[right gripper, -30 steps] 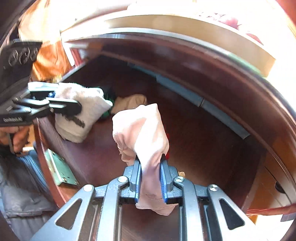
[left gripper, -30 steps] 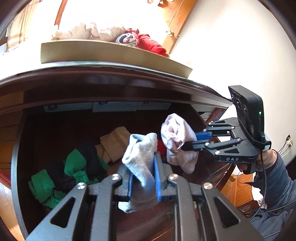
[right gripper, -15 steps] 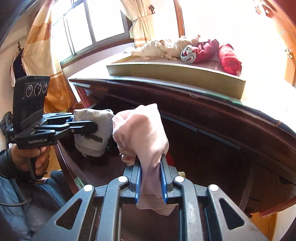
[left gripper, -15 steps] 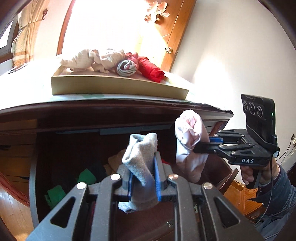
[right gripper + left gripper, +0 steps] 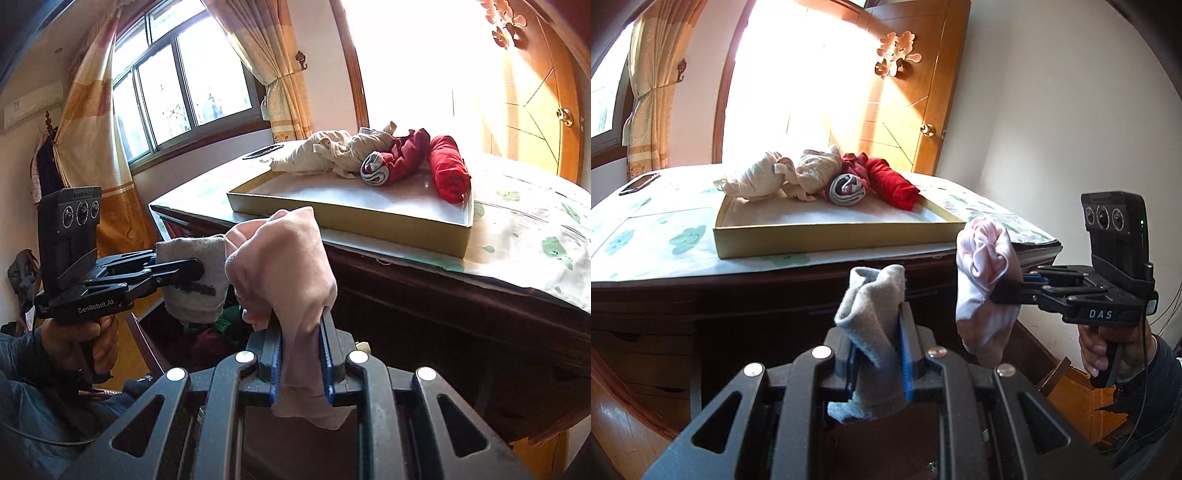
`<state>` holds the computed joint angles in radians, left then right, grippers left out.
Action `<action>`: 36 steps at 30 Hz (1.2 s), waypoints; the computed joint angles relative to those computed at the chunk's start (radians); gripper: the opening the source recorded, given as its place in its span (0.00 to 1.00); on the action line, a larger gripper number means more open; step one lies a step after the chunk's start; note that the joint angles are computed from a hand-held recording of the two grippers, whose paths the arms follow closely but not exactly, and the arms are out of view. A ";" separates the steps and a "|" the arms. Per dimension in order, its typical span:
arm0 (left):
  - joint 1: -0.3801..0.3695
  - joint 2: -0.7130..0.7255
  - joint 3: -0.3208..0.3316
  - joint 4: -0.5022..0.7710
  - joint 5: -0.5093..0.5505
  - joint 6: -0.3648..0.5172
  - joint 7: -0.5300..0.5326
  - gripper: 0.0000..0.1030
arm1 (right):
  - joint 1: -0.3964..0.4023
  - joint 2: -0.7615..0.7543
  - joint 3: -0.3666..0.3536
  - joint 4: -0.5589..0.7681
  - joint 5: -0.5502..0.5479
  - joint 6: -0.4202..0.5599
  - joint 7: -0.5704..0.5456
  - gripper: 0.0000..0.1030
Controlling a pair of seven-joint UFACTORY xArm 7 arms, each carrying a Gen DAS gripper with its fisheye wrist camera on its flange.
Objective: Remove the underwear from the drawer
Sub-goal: 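Lift both items out of the drawer and carry them over the tray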
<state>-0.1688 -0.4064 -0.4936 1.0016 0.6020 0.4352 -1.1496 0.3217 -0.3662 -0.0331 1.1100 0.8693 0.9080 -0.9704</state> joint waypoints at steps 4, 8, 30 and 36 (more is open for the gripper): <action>0.012 0.000 -0.008 0.019 0.021 0.007 -0.006 0.15 | 0.006 -0.007 -0.011 -0.001 0.041 -0.009 -0.015 0.19; 0.023 0.004 -0.020 0.038 0.044 0.029 -0.014 0.15 | 0.009 -0.004 -0.017 0.007 0.074 -0.014 -0.029 0.19; -0.024 0.064 0.037 0.168 0.140 0.154 0.017 0.15 | -0.027 0.058 -0.011 0.111 0.159 0.005 -0.021 0.19; -0.021 0.070 0.032 0.192 0.172 0.166 0.007 0.15 | -0.030 0.057 -0.012 0.115 0.185 -0.005 -0.038 0.19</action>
<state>-0.1903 -0.3367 -0.4618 1.1937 0.7741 0.6016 -1.1422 0.2918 -0.3095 -0.0453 1.2248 1.0541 0.9027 -1.0080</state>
